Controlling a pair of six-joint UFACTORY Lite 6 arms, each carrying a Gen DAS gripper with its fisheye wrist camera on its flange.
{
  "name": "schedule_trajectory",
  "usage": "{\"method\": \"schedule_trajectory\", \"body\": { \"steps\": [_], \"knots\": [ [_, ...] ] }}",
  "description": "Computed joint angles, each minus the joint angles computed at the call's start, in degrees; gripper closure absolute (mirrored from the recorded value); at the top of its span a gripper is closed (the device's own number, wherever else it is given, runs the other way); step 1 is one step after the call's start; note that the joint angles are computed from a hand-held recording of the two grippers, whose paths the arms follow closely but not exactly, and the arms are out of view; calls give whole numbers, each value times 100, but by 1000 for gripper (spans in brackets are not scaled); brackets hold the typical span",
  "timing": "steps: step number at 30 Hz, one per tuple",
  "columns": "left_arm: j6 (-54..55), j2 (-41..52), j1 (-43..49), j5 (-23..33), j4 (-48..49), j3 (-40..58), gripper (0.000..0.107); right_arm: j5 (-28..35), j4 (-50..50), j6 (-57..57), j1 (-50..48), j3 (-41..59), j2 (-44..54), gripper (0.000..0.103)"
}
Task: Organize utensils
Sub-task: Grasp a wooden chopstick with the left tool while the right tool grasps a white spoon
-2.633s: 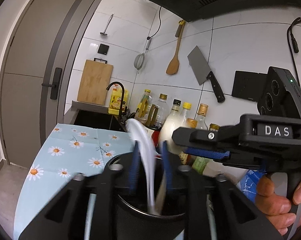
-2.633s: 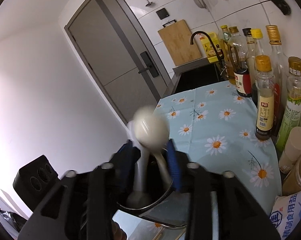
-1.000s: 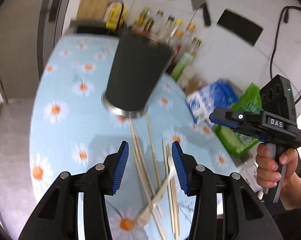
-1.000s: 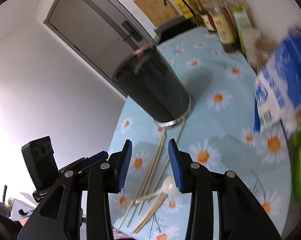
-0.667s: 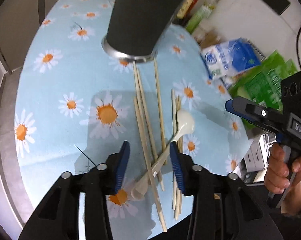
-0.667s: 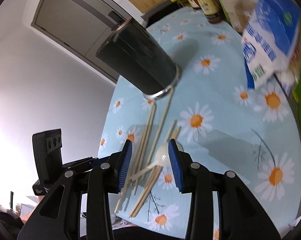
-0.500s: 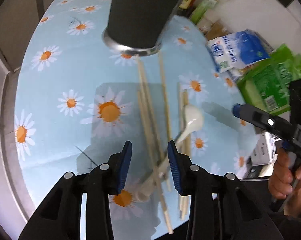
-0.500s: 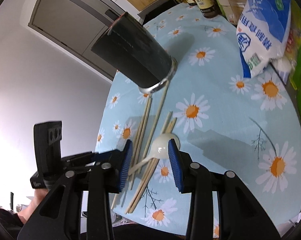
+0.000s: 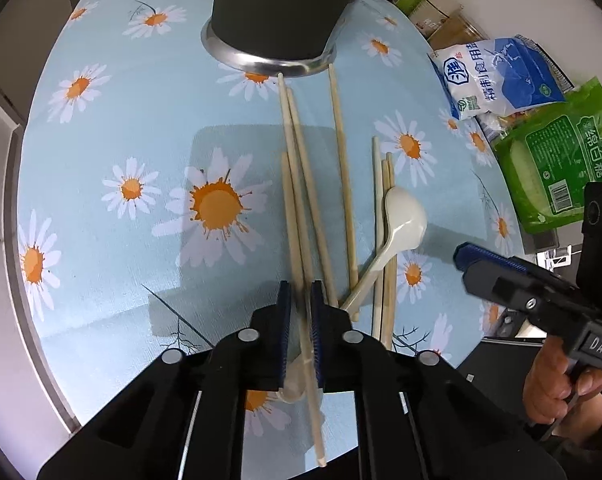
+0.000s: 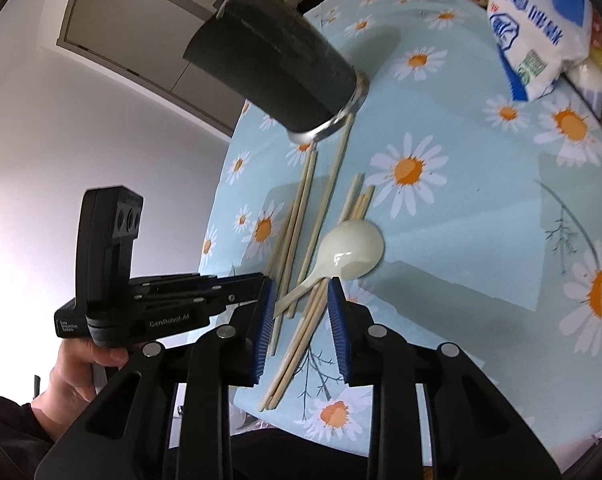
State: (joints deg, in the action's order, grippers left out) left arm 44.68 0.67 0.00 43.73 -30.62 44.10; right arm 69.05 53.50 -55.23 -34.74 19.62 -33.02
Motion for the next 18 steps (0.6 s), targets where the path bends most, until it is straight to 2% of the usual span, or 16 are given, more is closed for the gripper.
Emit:
{"method": "schedule_trajectory", "body": {
  "steps": [18],
  "knots": [
    [663, -56, 717, 262, -578, -85, 103, -528, 641, 87, 783, 115, 1457, 74]
  ]
}}
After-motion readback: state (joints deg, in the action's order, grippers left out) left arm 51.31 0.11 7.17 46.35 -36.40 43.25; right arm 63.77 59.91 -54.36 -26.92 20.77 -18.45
